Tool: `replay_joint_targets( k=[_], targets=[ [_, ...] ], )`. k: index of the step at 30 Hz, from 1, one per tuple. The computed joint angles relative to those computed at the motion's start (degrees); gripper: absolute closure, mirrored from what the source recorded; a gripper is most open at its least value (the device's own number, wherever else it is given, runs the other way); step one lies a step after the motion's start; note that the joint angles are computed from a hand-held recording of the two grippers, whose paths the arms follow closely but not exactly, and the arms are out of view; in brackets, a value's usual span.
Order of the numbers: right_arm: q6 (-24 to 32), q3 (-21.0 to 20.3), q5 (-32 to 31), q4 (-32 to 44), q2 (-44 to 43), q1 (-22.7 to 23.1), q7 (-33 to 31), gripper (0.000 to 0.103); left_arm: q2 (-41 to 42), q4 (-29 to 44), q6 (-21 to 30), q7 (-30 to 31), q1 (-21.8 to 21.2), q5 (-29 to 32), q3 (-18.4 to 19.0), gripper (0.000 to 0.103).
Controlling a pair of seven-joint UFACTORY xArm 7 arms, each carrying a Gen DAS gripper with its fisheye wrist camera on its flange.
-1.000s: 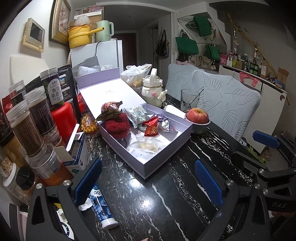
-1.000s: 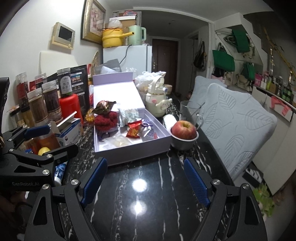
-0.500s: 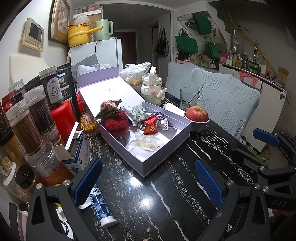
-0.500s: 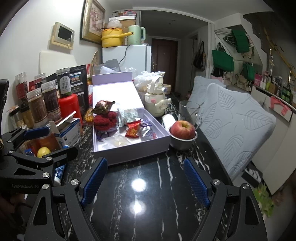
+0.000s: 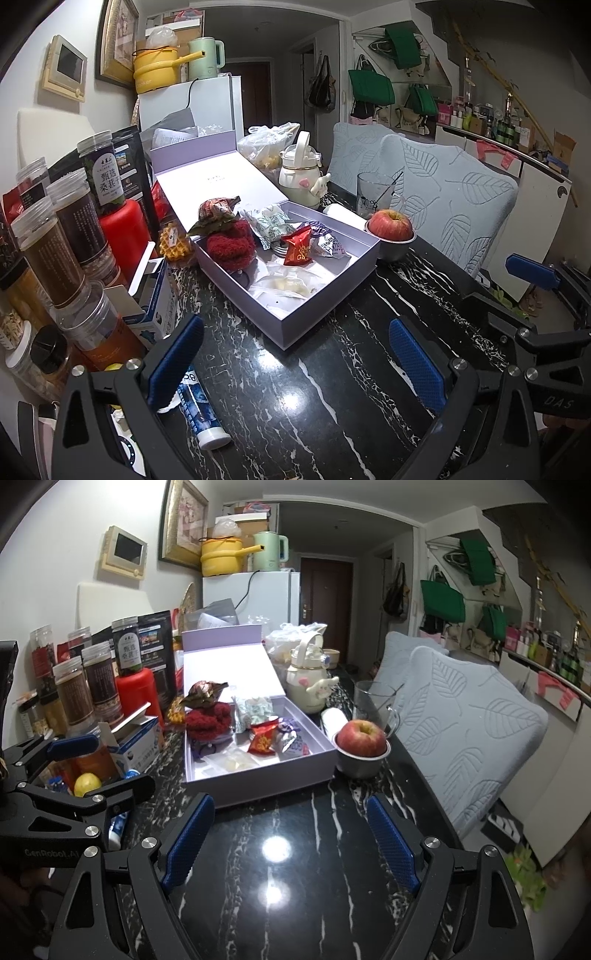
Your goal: Organize soft objects
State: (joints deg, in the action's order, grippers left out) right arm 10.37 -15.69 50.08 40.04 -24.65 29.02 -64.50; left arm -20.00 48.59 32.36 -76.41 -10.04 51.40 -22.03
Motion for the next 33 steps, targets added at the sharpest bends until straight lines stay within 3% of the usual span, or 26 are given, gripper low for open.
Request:
replay_joint_targets(
  k=[33],
  targets=[
    [-0.30, -0.56, -2.24, -1.12, -1.00, -0.11, 1.85, 0.017, -0.17, 0.01, -0.16, 1.07, -0.24, -1.17, -0.29, 0.001]
  ],
)
